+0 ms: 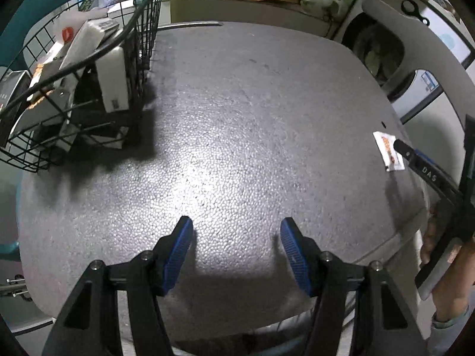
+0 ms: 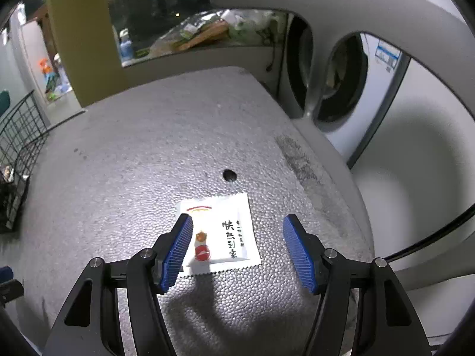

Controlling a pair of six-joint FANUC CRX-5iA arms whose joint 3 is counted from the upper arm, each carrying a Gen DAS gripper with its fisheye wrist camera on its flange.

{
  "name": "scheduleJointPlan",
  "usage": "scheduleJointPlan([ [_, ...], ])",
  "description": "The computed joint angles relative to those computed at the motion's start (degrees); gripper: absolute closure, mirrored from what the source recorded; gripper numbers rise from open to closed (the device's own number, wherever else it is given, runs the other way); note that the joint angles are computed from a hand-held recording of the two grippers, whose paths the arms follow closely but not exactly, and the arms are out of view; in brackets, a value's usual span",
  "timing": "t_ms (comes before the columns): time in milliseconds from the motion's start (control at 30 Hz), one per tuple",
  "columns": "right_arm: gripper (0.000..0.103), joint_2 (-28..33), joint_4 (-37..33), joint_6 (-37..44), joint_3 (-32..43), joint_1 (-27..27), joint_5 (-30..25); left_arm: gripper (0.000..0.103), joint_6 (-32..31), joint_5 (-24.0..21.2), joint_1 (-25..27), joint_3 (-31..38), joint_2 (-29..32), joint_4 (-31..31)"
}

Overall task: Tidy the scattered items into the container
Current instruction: 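Grasp the white snack sachet from the table with the right gripper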

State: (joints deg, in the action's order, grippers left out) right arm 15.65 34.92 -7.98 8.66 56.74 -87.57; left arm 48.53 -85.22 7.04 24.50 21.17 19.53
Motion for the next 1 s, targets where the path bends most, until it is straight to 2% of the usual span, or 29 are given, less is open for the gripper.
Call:
scheduleJointPlan([
  [133,0.040,-1.5,-1.3,-0.1,-2.2,-0.5,4.6,0.036,0.8,0.9,-1.2,0.6,1.1,0.6],
  [267,0.037,-1.2,-0.5,1.2,-2.4,-0.8,6.3,0.036,2.0,0.9,-2.5,1.4,2.3,0.0],
  [433,0.037,0.2,-1.1,6.9,-0.6,-0.3,12.2,0.036,1.9,0.6,-2.6,0.3,1.8,0.2],
  [600,0.037,4.3,-1.6,13.8,4.6,1.0,14.0,0.036,2.4,1.6,-2.1,-0.5,1.0,0.1],
  [767,0.037,4.6,1.3,9.5,4.8,0.9,11.7,0.036,3.6,0.8,-0.6,0.9,2.2,0.3],
  [1000,0.037,5.1,3.3,10.3,3.9,-1.8,11.8,0.036,3.0,0.3,0.5,1.0,2.8,0.9],
])
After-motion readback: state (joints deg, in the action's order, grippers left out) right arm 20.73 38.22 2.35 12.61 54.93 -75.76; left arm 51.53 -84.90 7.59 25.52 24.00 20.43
